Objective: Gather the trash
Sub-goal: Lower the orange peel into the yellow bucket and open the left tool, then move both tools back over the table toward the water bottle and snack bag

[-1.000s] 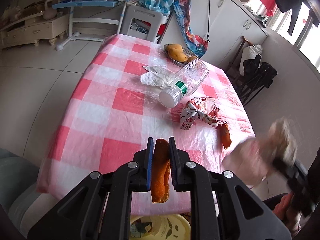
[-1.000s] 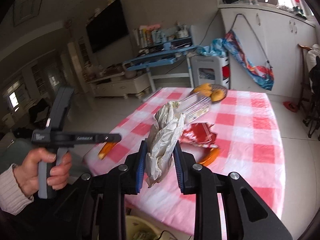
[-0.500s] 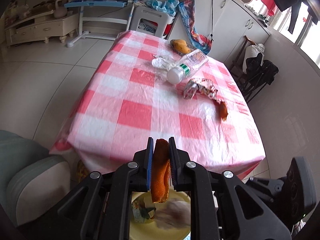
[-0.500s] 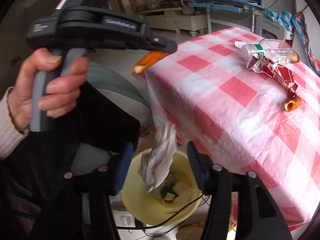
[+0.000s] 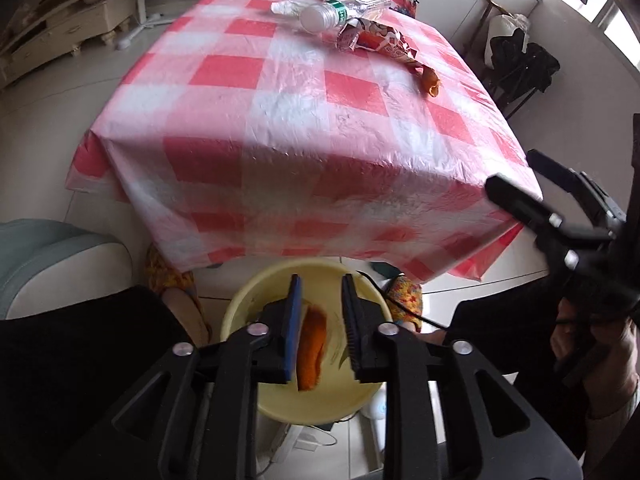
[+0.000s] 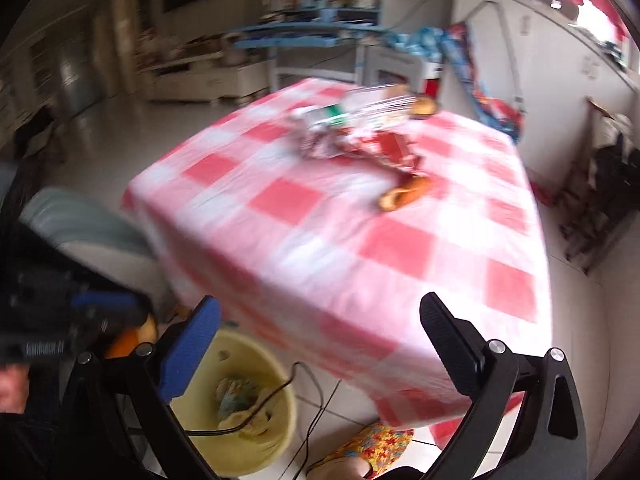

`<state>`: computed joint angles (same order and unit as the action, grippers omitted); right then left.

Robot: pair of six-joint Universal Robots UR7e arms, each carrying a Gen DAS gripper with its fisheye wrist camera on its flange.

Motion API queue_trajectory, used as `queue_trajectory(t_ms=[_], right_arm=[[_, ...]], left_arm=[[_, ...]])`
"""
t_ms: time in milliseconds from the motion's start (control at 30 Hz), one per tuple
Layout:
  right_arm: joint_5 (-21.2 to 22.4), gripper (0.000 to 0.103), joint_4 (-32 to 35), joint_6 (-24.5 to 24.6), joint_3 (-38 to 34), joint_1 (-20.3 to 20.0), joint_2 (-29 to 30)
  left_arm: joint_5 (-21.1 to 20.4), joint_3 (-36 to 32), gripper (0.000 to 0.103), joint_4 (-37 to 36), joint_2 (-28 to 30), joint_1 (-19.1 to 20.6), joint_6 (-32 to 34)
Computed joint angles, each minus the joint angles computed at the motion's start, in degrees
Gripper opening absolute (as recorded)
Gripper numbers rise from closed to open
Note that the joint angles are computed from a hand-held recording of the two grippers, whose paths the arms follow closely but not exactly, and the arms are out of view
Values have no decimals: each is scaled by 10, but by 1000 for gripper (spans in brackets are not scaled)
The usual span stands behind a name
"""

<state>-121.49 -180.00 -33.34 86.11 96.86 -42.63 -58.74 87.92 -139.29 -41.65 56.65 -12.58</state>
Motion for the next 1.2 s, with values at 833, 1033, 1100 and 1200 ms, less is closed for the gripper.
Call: queue_trajectory(t_ms=[833,1033,1100,1200], right_arm=[[-15,95,-71,-18,-26,7,46],[-20,95,-68,-33,-32,10,56],[-22,95,-70,-38,-31,11,57],[-23,95,-70,-42,-31,12,58]], left_arm=[[137,-74,95,-248,42,-6,98],[143,-65,95,-265,44,-14,120],[144,-66,95,-265,45,-14,121],[144,-65,95,-266,45,-14,121]])
